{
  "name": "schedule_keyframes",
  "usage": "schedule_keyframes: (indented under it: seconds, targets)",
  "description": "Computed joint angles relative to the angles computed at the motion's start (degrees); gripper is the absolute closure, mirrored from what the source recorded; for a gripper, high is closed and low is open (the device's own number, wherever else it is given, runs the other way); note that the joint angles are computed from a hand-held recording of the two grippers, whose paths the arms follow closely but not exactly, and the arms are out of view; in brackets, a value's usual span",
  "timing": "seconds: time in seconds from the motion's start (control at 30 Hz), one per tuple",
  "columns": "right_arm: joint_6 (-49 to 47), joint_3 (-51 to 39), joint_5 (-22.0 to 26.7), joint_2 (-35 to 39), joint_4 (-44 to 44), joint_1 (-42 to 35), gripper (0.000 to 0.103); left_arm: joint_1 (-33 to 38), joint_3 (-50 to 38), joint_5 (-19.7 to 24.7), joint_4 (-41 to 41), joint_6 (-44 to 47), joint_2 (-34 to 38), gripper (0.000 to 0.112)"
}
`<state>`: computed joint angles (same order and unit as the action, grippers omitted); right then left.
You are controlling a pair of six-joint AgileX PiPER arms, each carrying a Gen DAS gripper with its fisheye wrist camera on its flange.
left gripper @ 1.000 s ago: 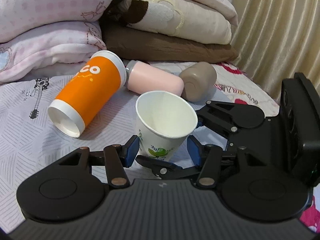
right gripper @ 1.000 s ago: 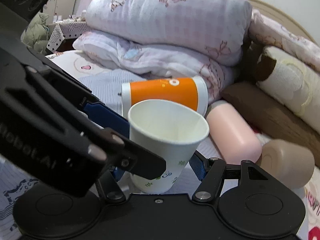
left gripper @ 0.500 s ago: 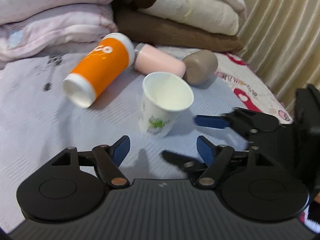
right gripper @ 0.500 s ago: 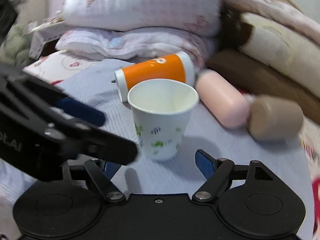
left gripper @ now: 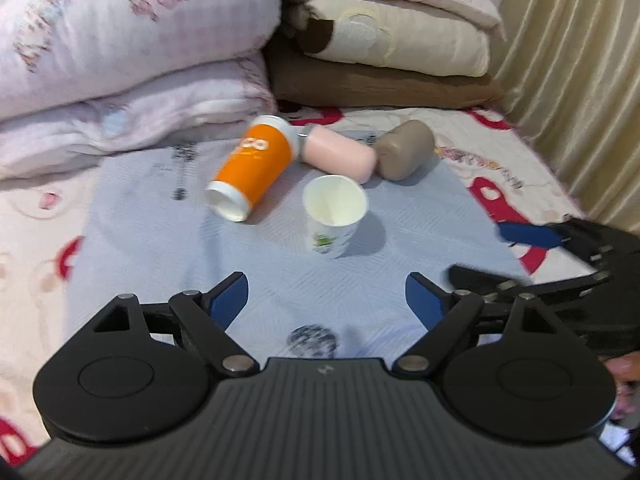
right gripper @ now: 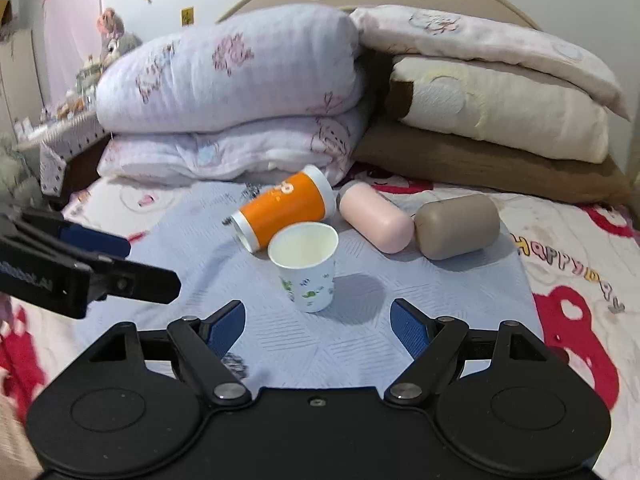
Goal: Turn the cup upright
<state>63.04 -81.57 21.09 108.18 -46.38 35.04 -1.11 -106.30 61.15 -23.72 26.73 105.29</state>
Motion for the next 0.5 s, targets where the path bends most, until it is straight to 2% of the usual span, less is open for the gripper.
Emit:
schedule_keyframes:
  seconds: [0.1,0.23,0.37,0.43,0.5]
  targets:
    - [-0.7,1.3,3.2,-4.4,2.3,1.4,0.020,-1.2,1.7,0.1,7.3,-3.2,-3.9,0.026]
    - [-1.7,-0.7,10.1,-7.3,2.3,4.5,0.020,0.9,2.7,1.4,6.0,-2.9,-7.4,0.021]
    - [0.6,-3.5,18.4,-8.8,1.5,8.0,0.009,2.0,1.8,2.8,8.0,-7.0,-8.7,0.011]
    - [0.9,-4.9,21.4,-9.0,2.6,8.8,0.007,1.7,0.1,4.4,10.9,-9.9,-8.1,0.010]
    - [-0.2,-7.6,25.1,-8.4,5.5,9.3,0.006,1.4,0.2,4.2,13.4,-11.2,-8.5,0.010]
